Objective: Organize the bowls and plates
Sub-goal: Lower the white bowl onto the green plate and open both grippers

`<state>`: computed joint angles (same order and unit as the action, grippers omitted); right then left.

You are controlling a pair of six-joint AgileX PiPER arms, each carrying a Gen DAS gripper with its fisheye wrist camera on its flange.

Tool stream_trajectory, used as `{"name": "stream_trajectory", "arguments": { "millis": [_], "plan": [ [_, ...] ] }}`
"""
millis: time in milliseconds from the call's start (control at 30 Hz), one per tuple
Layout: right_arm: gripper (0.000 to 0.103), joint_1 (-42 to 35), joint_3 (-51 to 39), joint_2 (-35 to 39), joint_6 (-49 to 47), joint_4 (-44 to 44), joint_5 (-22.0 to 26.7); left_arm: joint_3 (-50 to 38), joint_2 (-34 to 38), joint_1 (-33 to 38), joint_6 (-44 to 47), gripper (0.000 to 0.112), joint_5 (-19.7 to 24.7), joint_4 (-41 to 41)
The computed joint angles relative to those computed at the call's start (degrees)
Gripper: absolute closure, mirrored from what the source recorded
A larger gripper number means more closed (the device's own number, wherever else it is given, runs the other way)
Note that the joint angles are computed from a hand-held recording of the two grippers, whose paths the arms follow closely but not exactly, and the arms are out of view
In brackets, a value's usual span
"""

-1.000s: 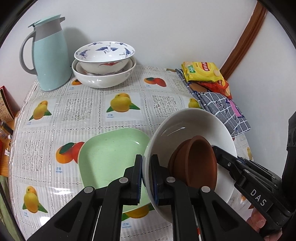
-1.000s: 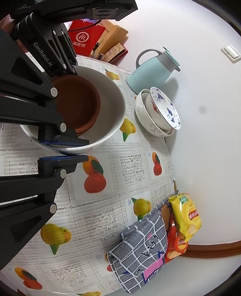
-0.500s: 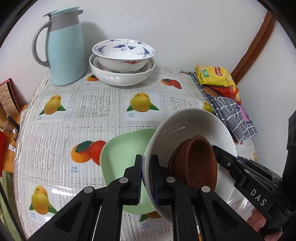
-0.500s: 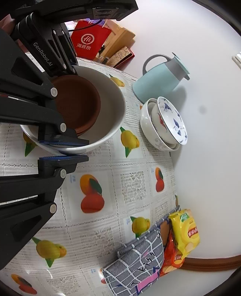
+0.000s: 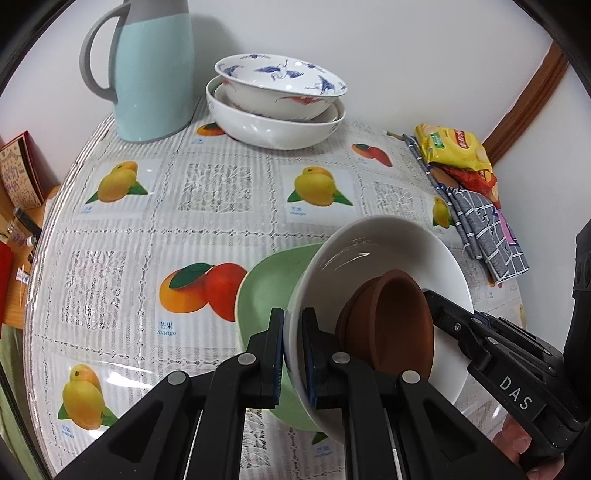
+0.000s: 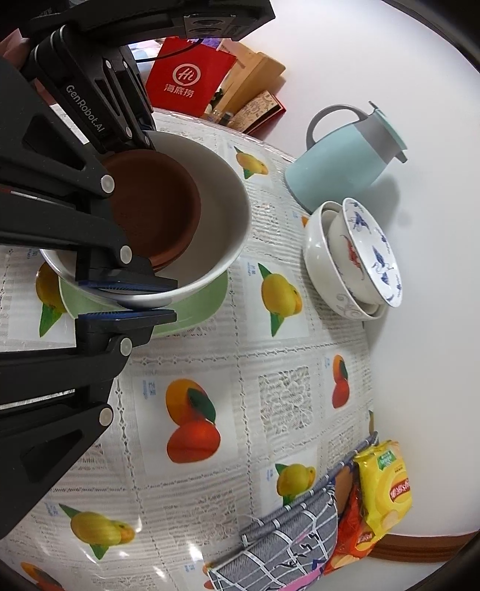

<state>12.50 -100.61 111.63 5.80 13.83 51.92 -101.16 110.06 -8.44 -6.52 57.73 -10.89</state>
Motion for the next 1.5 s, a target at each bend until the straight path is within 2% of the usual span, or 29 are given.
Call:
{"name": "stream_trajectory", "arguments": {
  "millis": [633, 867, 1067, 1133, 1233, 1300, 1367, 1500],
  "plan": [
    [0.093, -0.2, -6.4, 8.4, -0.6, 1.0, 3.0, -1.2, 5.6, 2.7, 4.5, 0.102, -0.9, -5.8],
    [0.091, -0.6, -6.3, 8.3, -2.4, 1.7, 3.0, -1.6, 6.0, 3.2, 5.8, 0.102, -0.2, -7.1],
    [0.089, 0.0, -2.7, 5.2, -4.4, -0.4, 0.7, -1.5, 5.4, 3.3, 6.0, 0.099, 1.1, -7.1],
    [0.084, 0.3, -1.3, 3.9, -4.4, -1.4, 0.0, 0.1, 4.0, 3.1, 5.8, 0.092, 0.8, -6.3],
    [0.073, 1.2, 1.6, 1.3, -2.2, -5.2, -1.8, 3.1, 1.4, 3.8, 6.9, 0.09, -0.3, -7.6],
    [0.071, 0.7, 4.0, -0.6, -2.6, -4.0, -2.7, 4.9, -0.5, 3.8, 6.8, 0.09, -0.8, -7.3],
    [0.069, 0.3, 5.8, -1.9, -2.7, -3.2, -2.8, 6.6, -2.6, 3.1, 5.1, 0.078, -1.1, -4.8],
    [0.061, -0.4, 11.7, -6.2, -3.9, -0.6, -4.7, 11.8, -7.9, 2.0, 3.4, 0.074, -3.0, -2.4]
  ]
}}
